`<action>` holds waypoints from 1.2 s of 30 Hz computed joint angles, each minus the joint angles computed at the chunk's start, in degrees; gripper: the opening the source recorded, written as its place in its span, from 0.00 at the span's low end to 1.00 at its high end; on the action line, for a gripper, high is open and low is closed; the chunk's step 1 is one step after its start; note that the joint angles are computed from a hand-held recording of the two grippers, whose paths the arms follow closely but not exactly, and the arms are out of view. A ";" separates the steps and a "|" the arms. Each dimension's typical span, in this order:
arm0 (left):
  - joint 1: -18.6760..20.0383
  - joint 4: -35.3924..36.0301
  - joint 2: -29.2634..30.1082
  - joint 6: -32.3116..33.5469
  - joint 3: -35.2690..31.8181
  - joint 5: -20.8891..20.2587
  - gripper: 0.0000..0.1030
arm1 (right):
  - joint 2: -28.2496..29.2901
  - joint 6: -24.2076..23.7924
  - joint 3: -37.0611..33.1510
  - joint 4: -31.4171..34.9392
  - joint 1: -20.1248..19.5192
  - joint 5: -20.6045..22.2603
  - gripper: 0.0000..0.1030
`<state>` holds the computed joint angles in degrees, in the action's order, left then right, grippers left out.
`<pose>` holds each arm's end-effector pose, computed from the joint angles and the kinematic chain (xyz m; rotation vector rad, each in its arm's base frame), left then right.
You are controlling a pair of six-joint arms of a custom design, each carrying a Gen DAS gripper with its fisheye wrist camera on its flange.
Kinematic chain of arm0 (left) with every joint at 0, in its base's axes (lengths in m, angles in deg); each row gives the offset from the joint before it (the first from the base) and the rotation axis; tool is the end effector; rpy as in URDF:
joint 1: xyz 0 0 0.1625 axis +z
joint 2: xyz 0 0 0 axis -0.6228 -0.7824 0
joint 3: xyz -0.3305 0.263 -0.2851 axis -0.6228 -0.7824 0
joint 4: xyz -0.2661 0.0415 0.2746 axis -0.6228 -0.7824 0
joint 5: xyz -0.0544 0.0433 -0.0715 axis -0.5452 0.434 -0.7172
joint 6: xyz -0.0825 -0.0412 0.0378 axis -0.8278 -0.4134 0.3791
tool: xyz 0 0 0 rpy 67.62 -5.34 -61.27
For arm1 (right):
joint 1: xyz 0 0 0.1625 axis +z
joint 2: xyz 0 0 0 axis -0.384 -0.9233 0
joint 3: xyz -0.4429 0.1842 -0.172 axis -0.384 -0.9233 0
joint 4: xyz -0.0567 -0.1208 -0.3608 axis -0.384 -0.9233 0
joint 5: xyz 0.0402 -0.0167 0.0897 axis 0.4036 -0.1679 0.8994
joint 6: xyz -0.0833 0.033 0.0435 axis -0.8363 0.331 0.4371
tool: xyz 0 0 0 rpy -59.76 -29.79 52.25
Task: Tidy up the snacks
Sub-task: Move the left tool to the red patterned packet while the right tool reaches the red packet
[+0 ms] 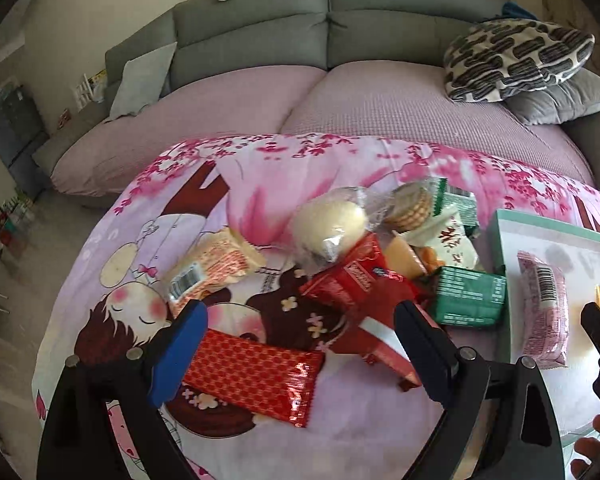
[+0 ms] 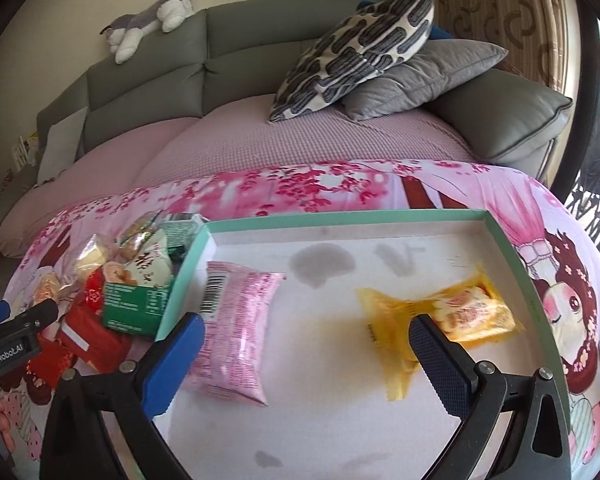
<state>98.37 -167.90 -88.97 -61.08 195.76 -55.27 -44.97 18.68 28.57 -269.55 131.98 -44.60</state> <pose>-0.1034 -0.6270 0.2661 0.0664 2.0294 -0.7825 0.2902 -0.6302 0.0483 0.3260 -2.2671 0.9047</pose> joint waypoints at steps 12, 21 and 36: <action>3.14 1.41 -6.90 -5.60 1.97 1.96 0.92 | 5.64 -2.74 -6.32 5.02 3.70 6.01 1.00; 6.17 4.02 -9.99 -8.45 2.16 -0.51 0.92 | 9.71 -2.53 -10.88 11.02 5.56 7.99 1.00; 9.43 7.95 -7.93 -9.50 0.17 -8.68 0.92 | 14.32 -8.95 -15.34 12.11 6.09 2.20 0.94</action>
<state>107.80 -159.95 -96.90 -70.58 195.92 -63.95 -30.65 9.73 13.23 -257.45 138.08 -42.40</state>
